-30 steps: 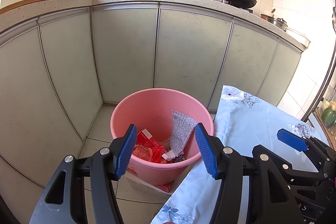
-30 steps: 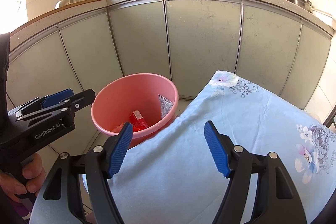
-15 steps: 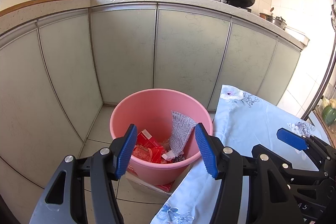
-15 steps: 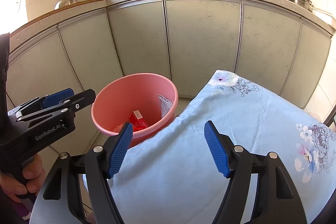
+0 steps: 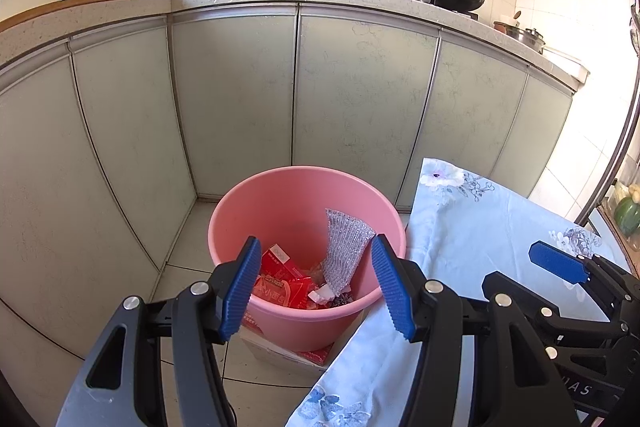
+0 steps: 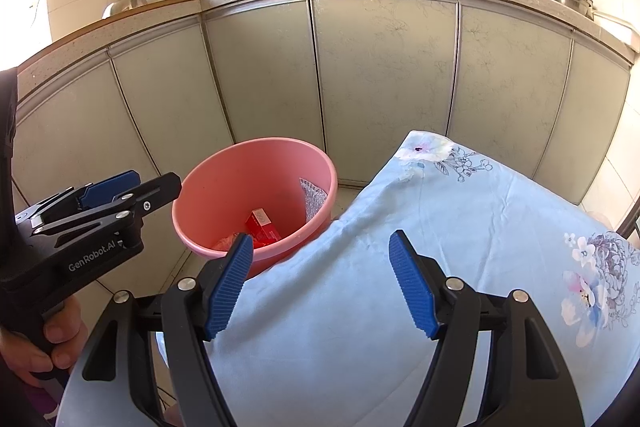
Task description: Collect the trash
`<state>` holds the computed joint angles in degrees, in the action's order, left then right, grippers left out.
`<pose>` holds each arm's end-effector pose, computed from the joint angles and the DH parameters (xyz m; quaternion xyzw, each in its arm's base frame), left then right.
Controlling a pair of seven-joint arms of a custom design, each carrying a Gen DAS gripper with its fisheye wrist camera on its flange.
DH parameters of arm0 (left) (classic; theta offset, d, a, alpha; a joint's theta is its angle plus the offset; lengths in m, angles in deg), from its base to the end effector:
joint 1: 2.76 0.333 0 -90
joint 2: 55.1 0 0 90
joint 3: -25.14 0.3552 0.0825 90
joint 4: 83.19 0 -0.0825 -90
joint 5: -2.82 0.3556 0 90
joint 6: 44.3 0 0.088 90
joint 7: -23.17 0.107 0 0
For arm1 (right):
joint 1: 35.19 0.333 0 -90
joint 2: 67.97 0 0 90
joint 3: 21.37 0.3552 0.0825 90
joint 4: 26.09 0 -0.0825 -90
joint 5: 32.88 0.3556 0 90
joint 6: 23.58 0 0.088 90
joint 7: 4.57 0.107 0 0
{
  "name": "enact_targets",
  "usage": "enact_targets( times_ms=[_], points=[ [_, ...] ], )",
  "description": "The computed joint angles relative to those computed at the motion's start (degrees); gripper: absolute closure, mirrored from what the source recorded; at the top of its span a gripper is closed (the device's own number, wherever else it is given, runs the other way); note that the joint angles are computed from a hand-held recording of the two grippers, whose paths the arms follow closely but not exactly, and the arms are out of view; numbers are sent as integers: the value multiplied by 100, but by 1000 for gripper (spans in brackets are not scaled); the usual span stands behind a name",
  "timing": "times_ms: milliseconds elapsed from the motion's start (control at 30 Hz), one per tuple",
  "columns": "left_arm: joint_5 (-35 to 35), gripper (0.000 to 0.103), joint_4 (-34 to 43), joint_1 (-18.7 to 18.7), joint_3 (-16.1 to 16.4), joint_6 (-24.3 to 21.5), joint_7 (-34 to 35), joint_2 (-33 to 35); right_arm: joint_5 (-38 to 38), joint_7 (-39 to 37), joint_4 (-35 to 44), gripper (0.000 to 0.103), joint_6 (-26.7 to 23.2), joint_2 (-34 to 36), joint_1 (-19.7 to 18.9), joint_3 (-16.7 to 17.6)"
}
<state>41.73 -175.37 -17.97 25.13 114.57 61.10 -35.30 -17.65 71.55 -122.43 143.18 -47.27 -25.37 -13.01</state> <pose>0.6617 -0.2083 0.5648 -0.6675 0.5992 -0.3218 0.3030 0.6693 0.1846 0.5453 -0.7259 0.5379 -0.2073 0.3751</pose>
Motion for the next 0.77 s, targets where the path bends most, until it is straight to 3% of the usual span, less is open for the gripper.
enact_targets(
  times_ms=[767],
  points=[
    [-113,46,19,-1,-30,-30,146,65,32,27,-59,32,-2,-2,-11,-14]
  ],
)
